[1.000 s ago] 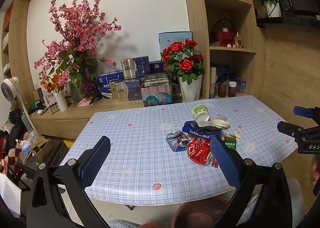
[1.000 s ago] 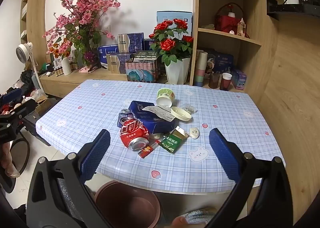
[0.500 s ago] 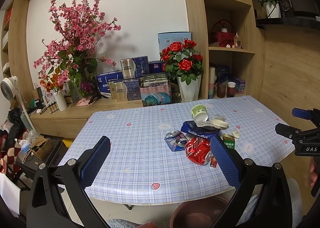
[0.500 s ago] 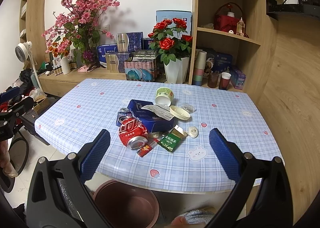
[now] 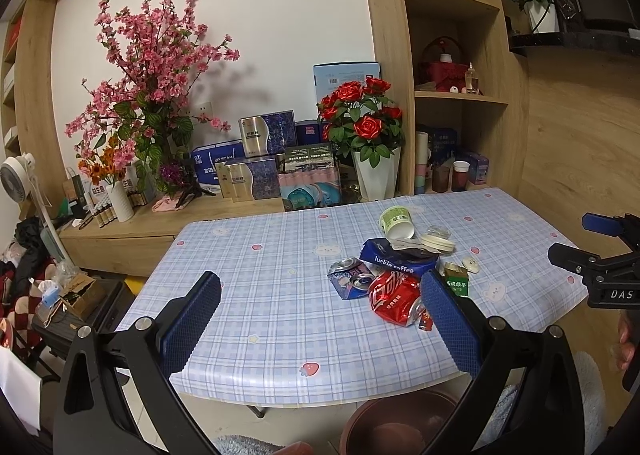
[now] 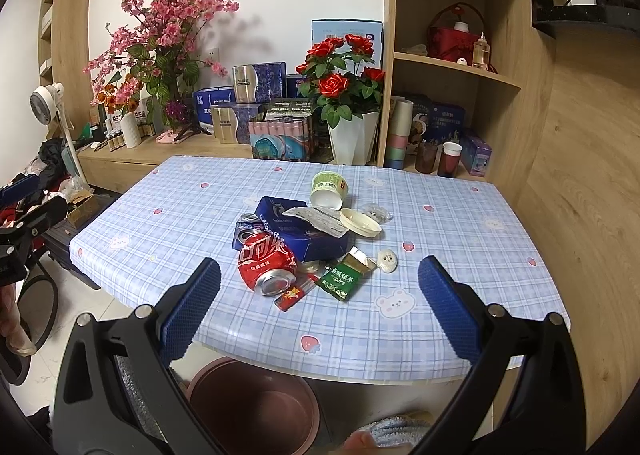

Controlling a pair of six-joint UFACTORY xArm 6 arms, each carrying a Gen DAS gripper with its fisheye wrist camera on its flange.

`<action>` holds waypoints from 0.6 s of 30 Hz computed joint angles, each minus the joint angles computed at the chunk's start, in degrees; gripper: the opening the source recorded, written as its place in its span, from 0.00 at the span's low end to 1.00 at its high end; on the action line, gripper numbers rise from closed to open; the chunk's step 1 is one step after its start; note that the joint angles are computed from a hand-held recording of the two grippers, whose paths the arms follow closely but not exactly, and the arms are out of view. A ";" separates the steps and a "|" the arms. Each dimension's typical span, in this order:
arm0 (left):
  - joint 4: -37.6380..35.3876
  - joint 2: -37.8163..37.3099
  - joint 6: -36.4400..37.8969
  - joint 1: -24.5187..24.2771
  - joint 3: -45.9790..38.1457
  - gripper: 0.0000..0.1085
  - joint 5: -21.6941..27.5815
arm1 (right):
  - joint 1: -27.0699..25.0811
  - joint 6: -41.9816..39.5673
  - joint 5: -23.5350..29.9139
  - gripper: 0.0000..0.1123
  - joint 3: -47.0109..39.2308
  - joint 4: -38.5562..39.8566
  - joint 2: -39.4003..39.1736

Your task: Collect trash

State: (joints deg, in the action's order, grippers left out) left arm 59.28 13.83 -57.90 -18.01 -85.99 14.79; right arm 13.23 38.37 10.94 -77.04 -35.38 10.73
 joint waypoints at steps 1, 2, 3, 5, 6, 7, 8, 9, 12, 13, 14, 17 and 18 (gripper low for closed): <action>0.03 -0.02 -0.03 -0.02 0.03 0.90 0.01 | 0.01 0.05 0.00 0.87 0.01 -0.03 -0.01; -0.07 -0.08 0.06 -0.05 0.09 0.90 0.05 | 0.01 0.05 0.00 0.87 0.01 -0.03 -0.01; -0.14 -0.14 0.09 -0.07 0.14 0.90 0.03 | 0.00 0.13 0.00 0.87 0.02 -0.08 -0.01; 0.07 -0.03 -0.15 -0.06 0.07 0.90 -0.01 | 0.02 0.15 0.03 0.87 -0.01 -0.08 0.00; 0.41 0.01 -0.42 0.03 0.18 0.90 -0.15 | 0.01 0.19 0.03 0.87 -0.03 -0.14 0.00; 0.59 -0.01 -0.55 -0.01 0.18 0.90 -0.07 | 0.03 0.04 0.08 0.87 -0.04 0.01 0.00; 0.75 0.01 -0.69 0.01 0.16 0.90 -0.10 | 0.03 -0.03 0.07 0.87 -0.05 0.08 -0.01; 1.16 0.00 -1.05 -0.05 0.20 0.90 -0.02 | 0.00 0.05 0.05 0.87 -0.04 -0.02 0.00; 2.09 -0.13 -2.14 -0.15 0.55 0.90 0.01 | -0.26 0.31 -0.38 0.87 0.25 -0.32 0.09; 1.99 0.07 -2.09 -0.17 0.52 0.90 -0.07 | -0.23 0.16 -0.34 0.87 0.23 -0.18 0.08; 1.83 0.05 -2.09 -0.16 0.65 0.90 -0.18 | -0.31 0.23 -0.48 0.87 0.30 -0.29 0.10; 1.99 0.19 -2.21 0.00 0.79 0.90 -0.43 | -0.29 -0.03 -0.42 0.87 0.29 0.00 0.09; 2.55 0.15 -2.68 0.00 0.93 0.90 -0.50 | -0.26 0.03 -0.35 0.87 0.25 -0.06 0.07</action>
